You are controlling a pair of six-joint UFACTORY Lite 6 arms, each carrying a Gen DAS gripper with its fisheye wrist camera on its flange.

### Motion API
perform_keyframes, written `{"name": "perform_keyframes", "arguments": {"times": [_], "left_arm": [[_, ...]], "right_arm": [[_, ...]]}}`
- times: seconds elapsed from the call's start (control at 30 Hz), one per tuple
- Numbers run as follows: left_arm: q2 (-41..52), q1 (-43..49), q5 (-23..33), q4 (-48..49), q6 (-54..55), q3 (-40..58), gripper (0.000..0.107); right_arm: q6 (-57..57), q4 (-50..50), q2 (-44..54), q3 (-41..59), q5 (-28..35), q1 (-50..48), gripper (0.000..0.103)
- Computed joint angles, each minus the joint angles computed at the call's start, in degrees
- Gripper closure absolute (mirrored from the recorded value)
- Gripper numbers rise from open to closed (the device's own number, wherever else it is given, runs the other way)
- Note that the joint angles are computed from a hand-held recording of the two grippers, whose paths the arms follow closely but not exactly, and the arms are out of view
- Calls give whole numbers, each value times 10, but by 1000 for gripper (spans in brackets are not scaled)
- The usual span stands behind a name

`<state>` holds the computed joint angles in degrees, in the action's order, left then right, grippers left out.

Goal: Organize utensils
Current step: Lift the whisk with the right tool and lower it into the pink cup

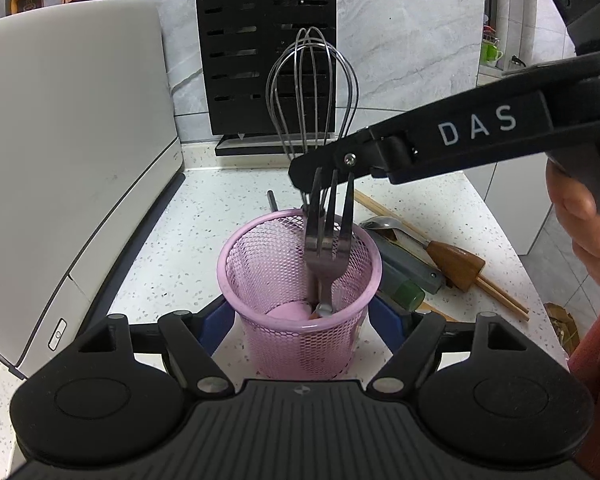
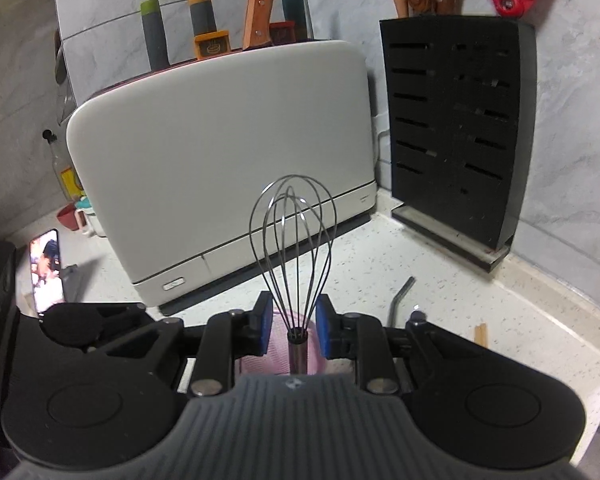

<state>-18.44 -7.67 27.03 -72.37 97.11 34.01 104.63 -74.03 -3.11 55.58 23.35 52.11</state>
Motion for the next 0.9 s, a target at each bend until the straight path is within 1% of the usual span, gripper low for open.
{"name": "perform_keyframes", "arguments": {"times": [0.17, 0.27, 0.37, 0.43, 0.57, 0.6, 0.63, 0.73, 0.8, 0.9], "left_arm": [[0, -13, -19, -18, 13, -4, 16], [-1, -11, -16, -32, 24, -4, 15], [2, -15, -23, -35, 25, -3, 15], [3, -16, -27, -33, 22, -2, 15], [4, -15, -22, -35, 20, -1, 15], [4, -14, -21, -36, 20, -1, 15], [5, -13, -21, -35, 20, -1, 15], [6, -10, -19, -35, 22, -1, 15], [4, -11, -19, -33, 20, -2, 15], [3, -9, -16, -31, 19, -2, 17]], "right_arm": [[-6, 19, -3, -3, -28, -16, 81], [30, -2, -9, -8, -33, -20, 81], [8, 20, -8, -5, -35, -22, 80], [-9, 43, -10, -6, -57, -33, 79], [-2, 64, -12, -11, -102, -60, 77], [-5, 75, -13, -12, -110, -66, 72], [-4, 77, -18, -15, -113, -68, 71], [19, 59, -30, -26, -122, -73, 70], [37, 45, -36, -30, -127, -75, 67], [55, 30, -44, -33, -123, -74, 66]]}}
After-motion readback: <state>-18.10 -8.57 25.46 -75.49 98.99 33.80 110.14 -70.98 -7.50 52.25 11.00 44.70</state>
